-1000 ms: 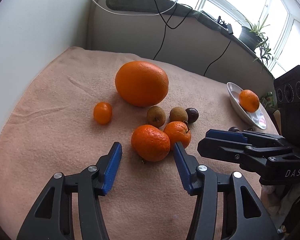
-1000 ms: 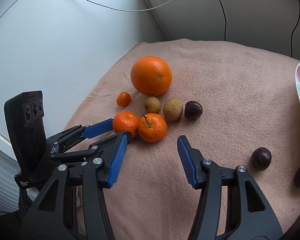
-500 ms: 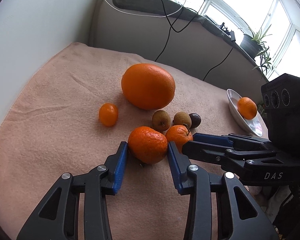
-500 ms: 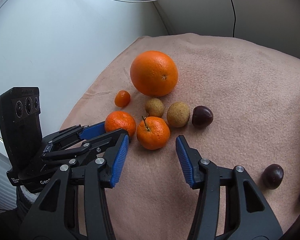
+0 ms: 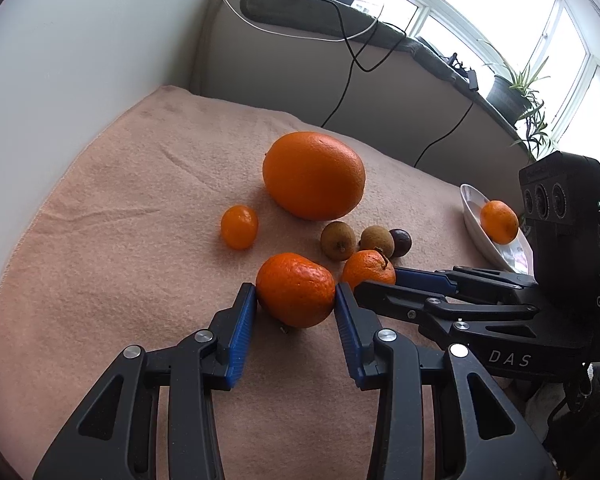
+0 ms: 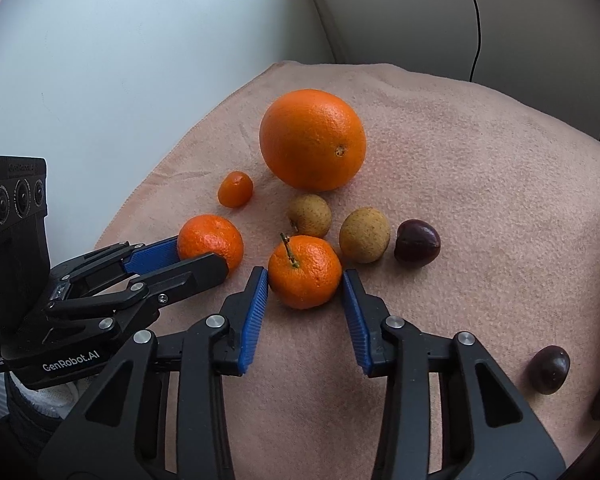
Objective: Organize fruits
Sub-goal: 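Grasp a tangerine with the left gripper while the right gripper grasps another tangerine, then carry both tangerines to the plate and release them beside the large orange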
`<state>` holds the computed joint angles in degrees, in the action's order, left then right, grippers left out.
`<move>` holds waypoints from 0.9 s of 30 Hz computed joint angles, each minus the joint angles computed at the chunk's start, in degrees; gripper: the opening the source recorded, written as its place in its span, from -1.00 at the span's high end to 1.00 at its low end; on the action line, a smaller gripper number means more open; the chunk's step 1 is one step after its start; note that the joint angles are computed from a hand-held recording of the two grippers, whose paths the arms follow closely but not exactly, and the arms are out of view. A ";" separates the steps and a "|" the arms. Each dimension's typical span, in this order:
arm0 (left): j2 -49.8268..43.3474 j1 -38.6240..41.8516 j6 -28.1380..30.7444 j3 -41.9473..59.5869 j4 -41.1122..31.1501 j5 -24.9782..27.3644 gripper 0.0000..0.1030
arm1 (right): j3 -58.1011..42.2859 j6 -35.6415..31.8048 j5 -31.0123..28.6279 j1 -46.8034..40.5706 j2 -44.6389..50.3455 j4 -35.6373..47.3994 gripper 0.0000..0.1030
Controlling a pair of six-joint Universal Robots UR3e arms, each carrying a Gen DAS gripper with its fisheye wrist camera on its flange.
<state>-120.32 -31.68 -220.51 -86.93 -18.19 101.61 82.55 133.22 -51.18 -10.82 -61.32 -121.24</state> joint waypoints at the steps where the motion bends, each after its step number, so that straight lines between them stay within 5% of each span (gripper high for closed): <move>1: -0.03 -0.16 -0.11 0.12 -0.12 0.29 0.25 | 0.45 -0.03 0.00 -0.07 -0.32 -0.31 0.23; 18: -0.34 -5.17 -0.38 5.39 -5.08 8.67 0.26 | 12.48 -4.89 2.58 -5.40 -11.02 -3.17 0.25; 27: -3.44 -7.83 0.38 13.25 -8.17 10.18 0.26 | 14.41 -9.35 6.76 -12.92 -16.94 4.25 0.25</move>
